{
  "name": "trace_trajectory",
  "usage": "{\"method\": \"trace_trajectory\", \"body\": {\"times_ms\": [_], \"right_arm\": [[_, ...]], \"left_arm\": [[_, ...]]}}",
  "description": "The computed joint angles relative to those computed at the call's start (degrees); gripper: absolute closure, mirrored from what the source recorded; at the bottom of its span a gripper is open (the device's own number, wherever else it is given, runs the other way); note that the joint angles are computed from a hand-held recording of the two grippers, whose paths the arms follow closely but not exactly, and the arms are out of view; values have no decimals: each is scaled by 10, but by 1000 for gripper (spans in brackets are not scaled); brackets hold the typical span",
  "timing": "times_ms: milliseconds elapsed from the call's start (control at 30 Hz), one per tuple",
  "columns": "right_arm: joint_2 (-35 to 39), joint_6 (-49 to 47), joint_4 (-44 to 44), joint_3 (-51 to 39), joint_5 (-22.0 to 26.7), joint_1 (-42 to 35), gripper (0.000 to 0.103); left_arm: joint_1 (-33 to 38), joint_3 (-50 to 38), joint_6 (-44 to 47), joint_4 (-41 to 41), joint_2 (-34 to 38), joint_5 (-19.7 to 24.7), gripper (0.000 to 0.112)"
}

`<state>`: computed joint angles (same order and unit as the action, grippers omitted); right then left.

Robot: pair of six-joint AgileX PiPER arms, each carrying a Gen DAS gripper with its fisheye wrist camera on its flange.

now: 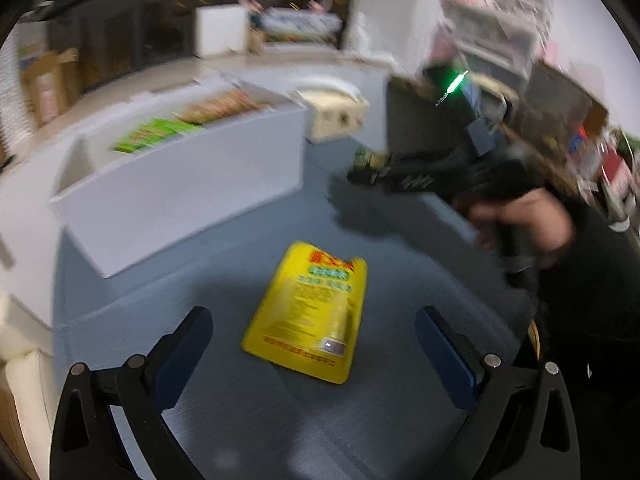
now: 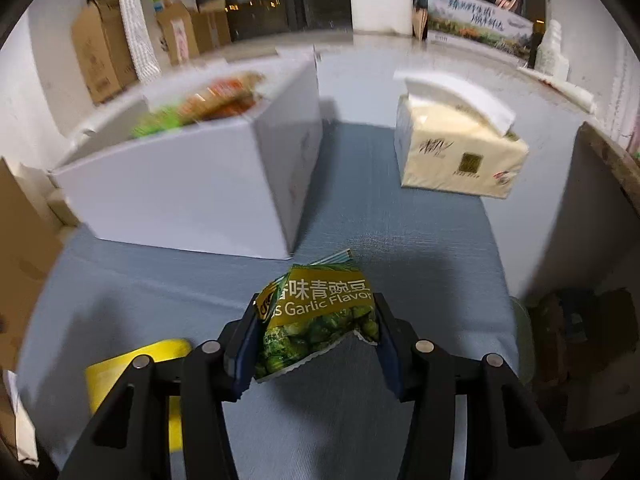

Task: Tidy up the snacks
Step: 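Grasp the garlic pea bag with the right tool while the left tool grasps the yellow spicy strip pack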

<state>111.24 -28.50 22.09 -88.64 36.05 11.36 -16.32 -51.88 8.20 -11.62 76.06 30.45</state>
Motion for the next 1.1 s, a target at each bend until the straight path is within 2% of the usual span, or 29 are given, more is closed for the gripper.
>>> {"method": "trace_trajectory", "body": {"times_ms": [133,233,367,467,533,600,667,767,833,900,967,1100], "right_arm": [[-98,-103,99,105,-6,-25,48],[-184,-185,179,199,-1,-56,48],[-244,-218,218,260,16,-79,48],[-248,-241,240,279,7,-88,48],[-259,-245,245,295,2,-93,48],[-263,-245,242,301,-3,-95,48],[-262,-247,243,303,-2,-98,48],[-261,-252,254,305,1,-101,48],[-264,-260,264,309,1,-102,48],[-266,-261,263,310,0,-99,48],[-265,-260,260,310,-2,-94,48],[-273,-264,267,310,-3,-83,48]], "left_arm": [[2,-55,63,-32,97,14,9],[-2,-98,79,-23,159,25,9],[-11,-154,95,-8,223,47,9],[-19,-182,66,27,254,62,9],[-23,-193,59,35,267,69,16],[-26,-186,61,34,261,55,32],[-22,-191,63,26,261,59,38],[-18,-167,54,19,227,39,65],[-18,-149,22,38,191,25,66],[-15,-122,43,18,153,12,66],[-16,-106,12,42,119,15,67],[9,-62,27,-6,22,-3,68]]}}
